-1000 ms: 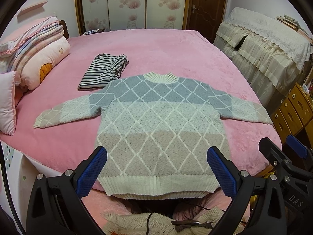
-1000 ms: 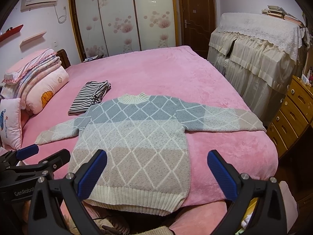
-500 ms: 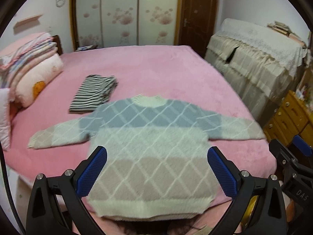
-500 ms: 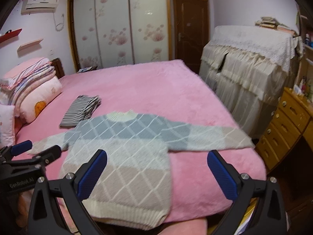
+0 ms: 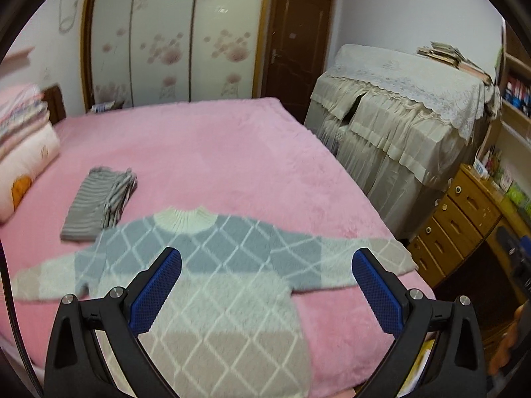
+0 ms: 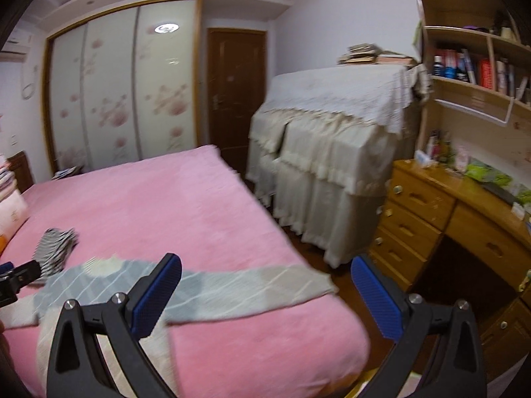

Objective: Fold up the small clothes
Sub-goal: 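Move the right tool toward the cream cuff of the sweater sleeve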

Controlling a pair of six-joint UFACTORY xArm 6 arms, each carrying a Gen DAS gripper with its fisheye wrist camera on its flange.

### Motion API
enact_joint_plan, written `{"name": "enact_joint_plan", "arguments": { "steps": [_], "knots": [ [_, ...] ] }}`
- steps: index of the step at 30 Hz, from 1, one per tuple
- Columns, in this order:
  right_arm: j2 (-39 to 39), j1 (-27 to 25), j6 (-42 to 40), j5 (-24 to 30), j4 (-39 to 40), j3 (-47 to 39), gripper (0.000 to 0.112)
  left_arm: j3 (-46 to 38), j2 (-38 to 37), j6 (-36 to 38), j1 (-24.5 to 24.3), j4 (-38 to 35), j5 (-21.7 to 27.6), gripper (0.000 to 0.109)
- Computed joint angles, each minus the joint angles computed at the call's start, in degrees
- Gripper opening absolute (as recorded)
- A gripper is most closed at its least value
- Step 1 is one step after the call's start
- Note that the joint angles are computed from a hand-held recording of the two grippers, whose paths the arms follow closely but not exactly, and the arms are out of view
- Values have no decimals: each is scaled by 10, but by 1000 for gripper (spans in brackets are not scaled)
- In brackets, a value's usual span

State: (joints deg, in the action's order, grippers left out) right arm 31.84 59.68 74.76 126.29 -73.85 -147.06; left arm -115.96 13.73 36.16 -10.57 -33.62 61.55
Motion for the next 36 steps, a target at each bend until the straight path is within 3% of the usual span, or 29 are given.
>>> {"name": "enact_joint_plan", "arguments": {
  "steps": [6,8,15,20,25,36],
  "knots": [
    [-188,-24,108,-21,50,273,101,-47,48,-48,-65,45,-28,102],
    [-237,-41,131,-36,76,341,94,-59,67,-63,-82,55,-27,102],
    [-384,-120,215,-160,197,546,85,-46,116,-94,-150,97,-76,102],
    [-481,-188,258,-301,280,694,75,-39,156,-129,-196,124,-106,102],
    [-574,-284,303,-498,374,861,66,-49,197,-159,-231,160,-116,102],
    [-642,-426,347,-793,491,1081,65,-29,229,-184,-278,223,-149,102]
  ]
}}
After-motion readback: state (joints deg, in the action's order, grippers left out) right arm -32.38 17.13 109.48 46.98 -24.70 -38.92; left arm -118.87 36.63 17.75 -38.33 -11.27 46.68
